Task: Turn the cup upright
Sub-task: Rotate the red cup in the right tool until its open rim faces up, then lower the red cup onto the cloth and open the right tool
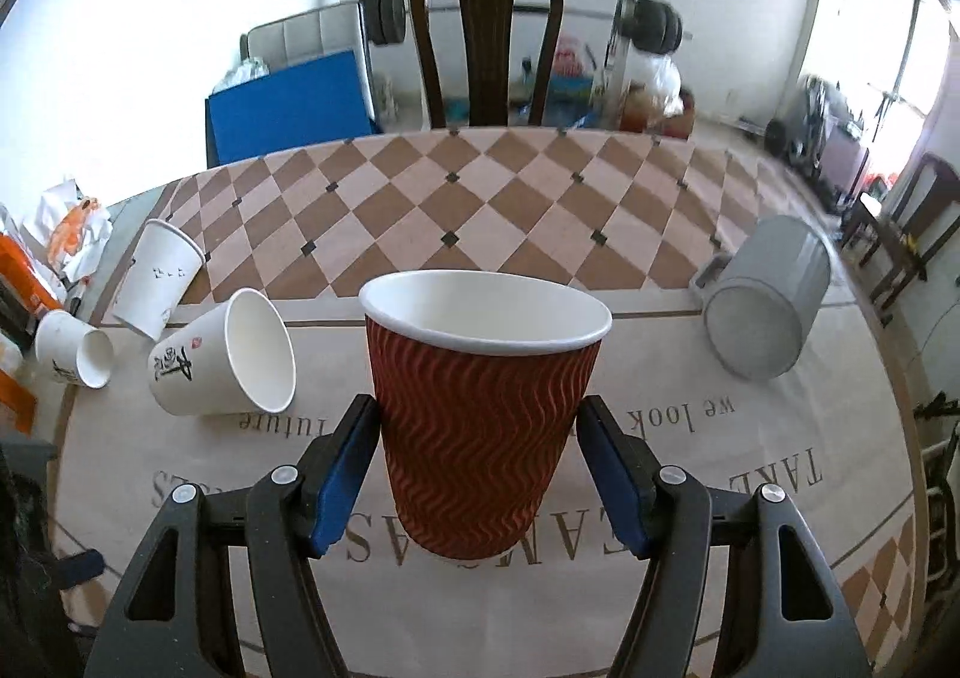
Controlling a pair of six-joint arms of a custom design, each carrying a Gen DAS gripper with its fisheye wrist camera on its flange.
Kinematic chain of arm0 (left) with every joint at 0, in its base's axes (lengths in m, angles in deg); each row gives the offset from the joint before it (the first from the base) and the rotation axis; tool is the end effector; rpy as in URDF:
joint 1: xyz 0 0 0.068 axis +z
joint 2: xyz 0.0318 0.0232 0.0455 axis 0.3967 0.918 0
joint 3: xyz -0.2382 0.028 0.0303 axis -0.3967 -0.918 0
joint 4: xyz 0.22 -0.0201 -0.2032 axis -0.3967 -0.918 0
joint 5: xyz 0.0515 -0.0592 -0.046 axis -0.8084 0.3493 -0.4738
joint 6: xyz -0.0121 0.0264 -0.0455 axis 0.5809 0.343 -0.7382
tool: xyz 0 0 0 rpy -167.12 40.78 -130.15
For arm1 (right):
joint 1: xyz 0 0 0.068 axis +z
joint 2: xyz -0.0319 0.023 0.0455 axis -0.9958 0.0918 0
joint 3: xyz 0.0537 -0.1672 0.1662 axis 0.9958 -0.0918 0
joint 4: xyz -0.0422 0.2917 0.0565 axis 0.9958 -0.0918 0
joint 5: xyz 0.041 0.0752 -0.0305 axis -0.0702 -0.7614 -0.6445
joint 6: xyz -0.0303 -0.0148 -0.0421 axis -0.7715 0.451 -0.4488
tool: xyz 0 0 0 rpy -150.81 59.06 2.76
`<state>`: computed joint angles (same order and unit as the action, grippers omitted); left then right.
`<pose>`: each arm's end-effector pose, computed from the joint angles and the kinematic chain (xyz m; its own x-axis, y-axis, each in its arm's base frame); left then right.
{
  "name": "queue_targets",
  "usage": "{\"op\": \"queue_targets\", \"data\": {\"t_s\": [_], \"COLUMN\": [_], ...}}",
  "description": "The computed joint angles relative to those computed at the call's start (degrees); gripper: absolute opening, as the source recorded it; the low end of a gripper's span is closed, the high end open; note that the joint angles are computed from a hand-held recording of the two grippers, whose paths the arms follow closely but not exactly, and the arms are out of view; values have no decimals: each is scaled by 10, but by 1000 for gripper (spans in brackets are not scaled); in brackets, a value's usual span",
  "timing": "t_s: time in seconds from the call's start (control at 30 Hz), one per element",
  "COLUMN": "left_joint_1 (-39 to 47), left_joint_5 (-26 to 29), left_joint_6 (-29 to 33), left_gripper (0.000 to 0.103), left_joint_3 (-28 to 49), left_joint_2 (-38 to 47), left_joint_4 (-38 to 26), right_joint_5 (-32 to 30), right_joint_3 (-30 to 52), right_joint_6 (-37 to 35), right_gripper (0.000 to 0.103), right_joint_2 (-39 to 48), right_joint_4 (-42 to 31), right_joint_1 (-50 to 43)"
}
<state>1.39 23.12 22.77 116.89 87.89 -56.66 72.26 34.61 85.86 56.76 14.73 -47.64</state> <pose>0.3037 -0.1159 0.1592 -0.9609 -0.2529 -0.1126 -0.2666 0.9549 0.1308 0.3381 0.2416 0.1933 -0.7950 -0.0842 -0.6008 -0.1035 0.9946 -0.0024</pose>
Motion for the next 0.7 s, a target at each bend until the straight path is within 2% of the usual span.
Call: {"op": "queue_targets", "data": {"t_s": [0.1,0.23,0.33,0.43,0.53,0.7], "left_joint_1": [1,-11,-18,-25,-35,-63], "left_joint_5": [-2,-4,-7,-13,-23,-33], "left_joint_6": [3,-8,-10,-7,-6,-22], "left_gripper": [103,103,103,103,103,103], "left_joint_3": [-19,-43,-57,-64,-64,-32], "left_joint_2": [-14,-42,-67,-97,-120,-141], "left_joint_4": [5,5,1,-10,-25,-67], "right_joint_5": [24,38,15,17,25,34], "right_joint_3": [-48,-83,-80,-92,-114,-134], "right_joint_6": [6,17,34,46,60,83], "right_gripper": [70,71,75,80,87,92], "right_joint_2": [-28,-54,-51,-68,-103,-169], "right_joint_4": [35,41,5,-21,-39,-94], "right_joint_1": [18,36,35,39,44,46]}}
